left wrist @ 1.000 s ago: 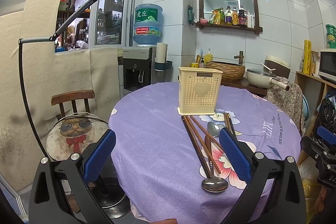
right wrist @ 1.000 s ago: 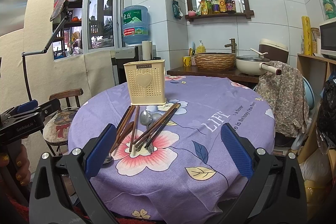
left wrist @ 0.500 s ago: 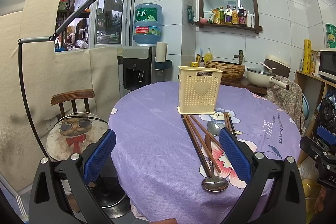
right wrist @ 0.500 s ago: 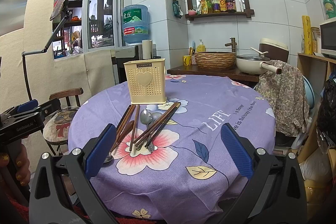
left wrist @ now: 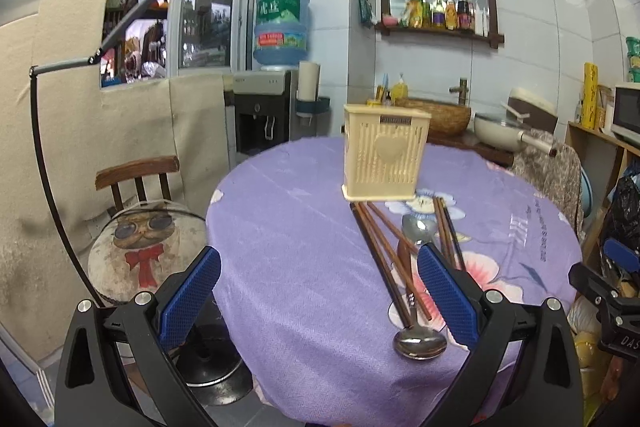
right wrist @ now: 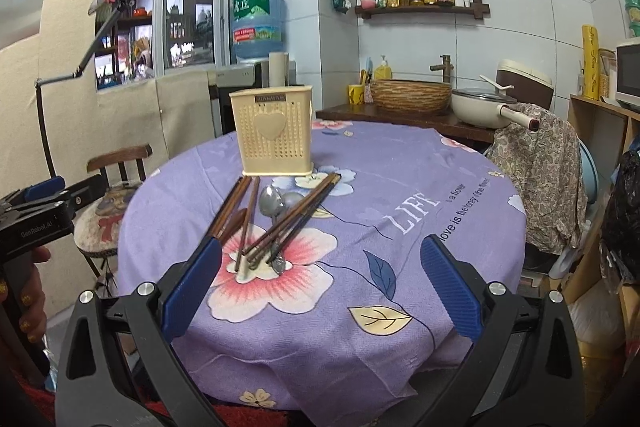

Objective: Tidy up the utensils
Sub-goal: 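Close the right tool on a black chopstick while the left tool grasps another black chopstick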

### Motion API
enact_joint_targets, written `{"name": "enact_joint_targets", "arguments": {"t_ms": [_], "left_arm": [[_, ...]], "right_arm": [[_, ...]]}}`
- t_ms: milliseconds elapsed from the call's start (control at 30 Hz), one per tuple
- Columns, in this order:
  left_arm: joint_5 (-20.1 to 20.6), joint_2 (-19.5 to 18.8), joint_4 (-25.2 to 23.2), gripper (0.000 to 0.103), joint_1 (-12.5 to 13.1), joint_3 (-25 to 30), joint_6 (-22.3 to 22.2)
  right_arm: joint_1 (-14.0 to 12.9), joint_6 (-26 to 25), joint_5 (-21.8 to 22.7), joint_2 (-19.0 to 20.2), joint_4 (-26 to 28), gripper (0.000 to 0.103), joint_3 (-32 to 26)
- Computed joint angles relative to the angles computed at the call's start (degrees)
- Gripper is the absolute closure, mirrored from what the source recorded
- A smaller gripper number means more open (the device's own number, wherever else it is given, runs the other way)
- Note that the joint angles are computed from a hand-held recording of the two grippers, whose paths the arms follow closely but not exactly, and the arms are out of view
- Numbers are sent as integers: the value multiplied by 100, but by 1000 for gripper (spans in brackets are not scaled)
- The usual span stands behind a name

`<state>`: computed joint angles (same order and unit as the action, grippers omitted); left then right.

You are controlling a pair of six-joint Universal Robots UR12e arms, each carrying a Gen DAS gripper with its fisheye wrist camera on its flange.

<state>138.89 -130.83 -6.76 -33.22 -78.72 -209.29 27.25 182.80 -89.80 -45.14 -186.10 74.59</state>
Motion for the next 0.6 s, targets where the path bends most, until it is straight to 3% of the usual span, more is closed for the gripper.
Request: {"name": "enact_joint_targets", "arguments": {"t_ms": [133, 267, 500, 600], "left_arm": [[-429, 123, -823, 6, 150, -23, -523], [-721, 176, -1205, 6, 284, -38, -719], [-1217, 132, -1400, 6, 494, 112, -779], [-1612, 57, -1552, 15, 596, 313, -689]], "right_arm": [[-91, 89, 184, 99, 598, 5, -283], [-149, 79, 334, 270, 1190, 5, -680], [-175, -165, 532, 622, 2243, 7, -1505], [-180, -154, 518, 797, 2642, 16, -1902]]}}
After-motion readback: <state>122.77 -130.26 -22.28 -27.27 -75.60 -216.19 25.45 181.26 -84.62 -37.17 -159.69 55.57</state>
